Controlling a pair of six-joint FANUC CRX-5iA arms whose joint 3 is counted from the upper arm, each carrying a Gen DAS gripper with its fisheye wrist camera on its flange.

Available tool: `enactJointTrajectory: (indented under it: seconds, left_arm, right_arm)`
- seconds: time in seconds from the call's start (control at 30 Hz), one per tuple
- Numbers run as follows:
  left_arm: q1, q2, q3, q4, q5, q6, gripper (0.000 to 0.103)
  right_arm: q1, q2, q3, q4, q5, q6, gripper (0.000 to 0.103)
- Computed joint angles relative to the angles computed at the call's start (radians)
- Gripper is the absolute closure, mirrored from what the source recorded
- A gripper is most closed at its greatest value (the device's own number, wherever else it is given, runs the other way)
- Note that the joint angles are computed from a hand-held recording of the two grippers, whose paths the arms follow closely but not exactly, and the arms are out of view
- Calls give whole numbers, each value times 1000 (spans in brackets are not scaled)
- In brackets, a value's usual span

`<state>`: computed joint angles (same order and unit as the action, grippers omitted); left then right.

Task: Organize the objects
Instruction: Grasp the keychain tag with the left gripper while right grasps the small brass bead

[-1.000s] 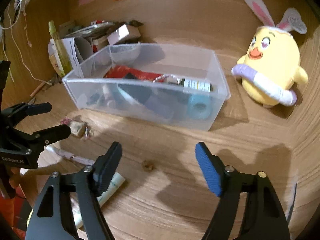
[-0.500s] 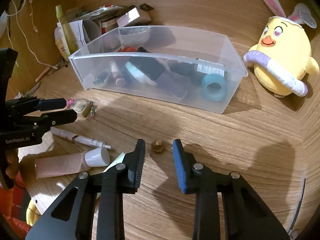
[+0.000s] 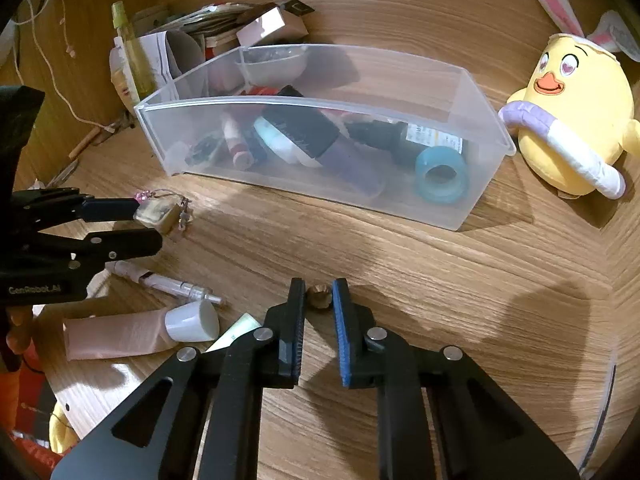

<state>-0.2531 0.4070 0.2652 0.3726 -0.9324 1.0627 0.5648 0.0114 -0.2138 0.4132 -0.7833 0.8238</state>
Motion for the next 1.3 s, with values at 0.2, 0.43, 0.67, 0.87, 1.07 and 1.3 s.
enactJointTrajectory:
  seconds: [0.2, 0.43, 0.67, 0.87, 1.07, 1.3]
  left_arm:
    - [-8, 2, -1, -22, 41, 11, 62]
    - [3, -20, -38, 5, 50, 11, 62]
    - [14, -66, -97, 68, 120, -18, 62]
    - [17, -102, -134, 136, 191, -78, 62]
    - [13, -123, -154, 191, 251, -112, 62]
    - [4, -128, -147, 206, 305, -114, 62]
  right_arm:
    - [0, -11, -18, 20, 20, -25, 91]
    - [-2, -41, -48, 49, 51, -69, 91]
    - [-5, -54, -60, 72, 62, -112, 91]
    - [-9, -75, -71, 123, 82, -155, 91]
    - [-16, -98, -88, 201, 110, -215, 91]
    - [-31, -107, -97, 300, 135, -268, 91]
